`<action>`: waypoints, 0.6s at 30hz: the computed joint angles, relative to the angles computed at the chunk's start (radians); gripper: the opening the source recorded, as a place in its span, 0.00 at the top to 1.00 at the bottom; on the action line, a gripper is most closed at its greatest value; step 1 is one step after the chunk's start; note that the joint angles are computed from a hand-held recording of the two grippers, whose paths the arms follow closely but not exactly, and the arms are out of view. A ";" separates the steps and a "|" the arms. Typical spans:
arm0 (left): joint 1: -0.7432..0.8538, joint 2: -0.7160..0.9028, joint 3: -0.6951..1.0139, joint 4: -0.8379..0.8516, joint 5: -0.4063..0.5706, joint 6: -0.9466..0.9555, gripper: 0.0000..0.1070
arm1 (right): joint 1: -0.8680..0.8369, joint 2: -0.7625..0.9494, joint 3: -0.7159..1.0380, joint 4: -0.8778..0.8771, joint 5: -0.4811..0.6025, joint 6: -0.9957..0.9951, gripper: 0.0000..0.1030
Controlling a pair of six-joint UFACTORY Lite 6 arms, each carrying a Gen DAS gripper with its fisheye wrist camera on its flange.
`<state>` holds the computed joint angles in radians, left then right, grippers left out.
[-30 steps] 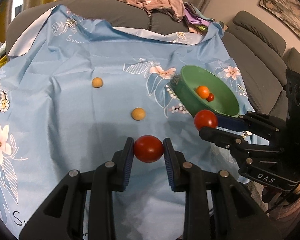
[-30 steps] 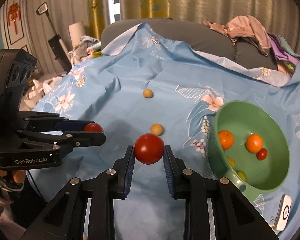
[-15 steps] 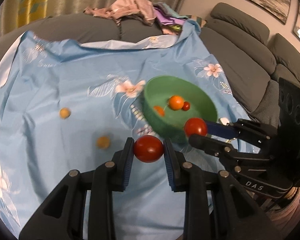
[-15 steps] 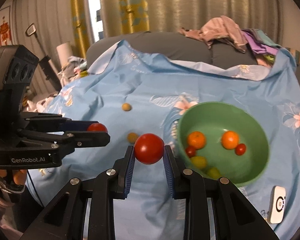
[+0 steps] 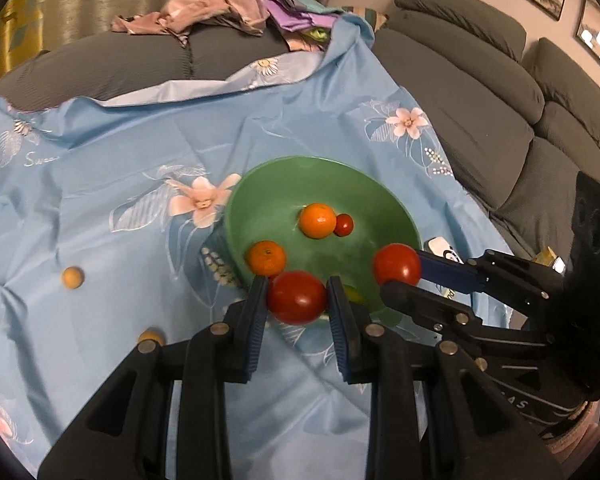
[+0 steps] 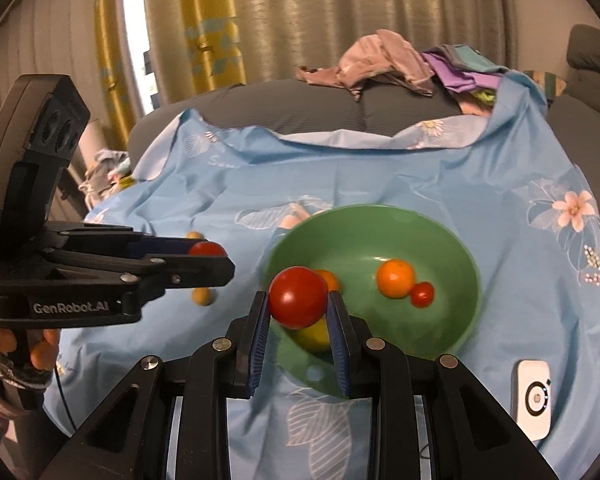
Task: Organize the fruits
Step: 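Carry both tomatoes into the green bowl and open both tools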
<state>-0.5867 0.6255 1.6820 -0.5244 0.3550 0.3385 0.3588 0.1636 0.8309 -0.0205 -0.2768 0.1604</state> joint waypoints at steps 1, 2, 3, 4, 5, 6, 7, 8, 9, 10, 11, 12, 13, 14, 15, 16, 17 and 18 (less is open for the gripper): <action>-0.005 0.026 0.033 0.029 0.011 -0.028 0.73 | -0.011 0.005 0.001 -0.032 -0.004 0.031 0.71; -0.008 0.045 0.054 0.044 0.018 -0.040 0.73 | -0.024 0.012 0.003 -0.054 -0.008 0.052 0.71; -0.011 0.072 0.088 0.062 0.030 -0.058 0.73 | -0.030 0.014 0.003 -0.068 -0.009 0.063 0.71; -0.013 0.089 0.108 0.074 0.036 -0.071 0.73 | -0.040 0.020 0.005 -0.094 -0.012 0.086 0.71; -0.016 0.113 0.137 0.087 0.046 -0.085 0.73 | -0.050 0.027 0.008 -0.118 -0.015 0.107 0.71; -0.017 0.130 0.158 0.095 0.053 -0.094 0.73 | -0.059 0.034 0.012 -0.131 -0.016 0.119 0.71; -0.020 0.148 0.180 0.105 0.059 -0.105 0.73 | -0.067 0.039 0.015 -0.143 -0.018 0.130 0.71; -0.024 0.171 0.209 0.127 0.069 -0.124 0.73 | -0.076 0.047 0.018 -0.166 -0.022 0.151 0.71; -0.026 0.186 0.228 0.140 0.076 -0.136 0.73 | -0.084 0.055 0.023 -0.188 -0.024 0.173 0.71; -0.029 0.209 0.258 0.159 0.087 -0.153 0.73 | -0.091 0.063 0.029 -0.198 -0.024 0.182 0.71; -0.030 0.224 0.277 0.168 0.094 -0.161 0.73 | -0.092 0.067 0.028 -0.192 -0.027 0.177 0.71; -0.030 0.239 0.297 0.173 0.103 -0.166 0.73 | -0.093 0.071 0.029 -0.188 -0.028 0.173 0.71; -0.030 0.253 0.311 0.177 0.109 -0.172 0.73 | -0.096 0.077 0.033 -0.193 -0.029 0.178 0.71; -0.031 0.269 0.332 0.187 0.119 -0.182 0.73 | -0.102 0.085 0.037 -0.207 -0.031 0.192 0.71; -0.032 0.281 0.348 0.194 0.126 -0.188 0.73 | -0.106 0.090 0.040 -0.215 -0.031 0.199 0.71; -0.033 0.290 0.359 0.200 0.131 -0.191 0.73 | -0.108 0.096 0.043 -0.216 -0.030 0.200 0.71; -0.035 0.303 0.377 0.213 0.139 -0.203 0.73 | -0.110 0.100 0.045 -0.214 -0.031 0.200 0.71; -0.036 0.313 0.392 0.221 0.146 -0.210 0.73 | -0.111 0.104 0.047 -0.218 -0.030 0.204 0.71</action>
<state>-0.6226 0.9386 2.0736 -0.3032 0.5008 0.1283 0.2478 0.2674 0.8775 -0.2388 -0.3072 0.3645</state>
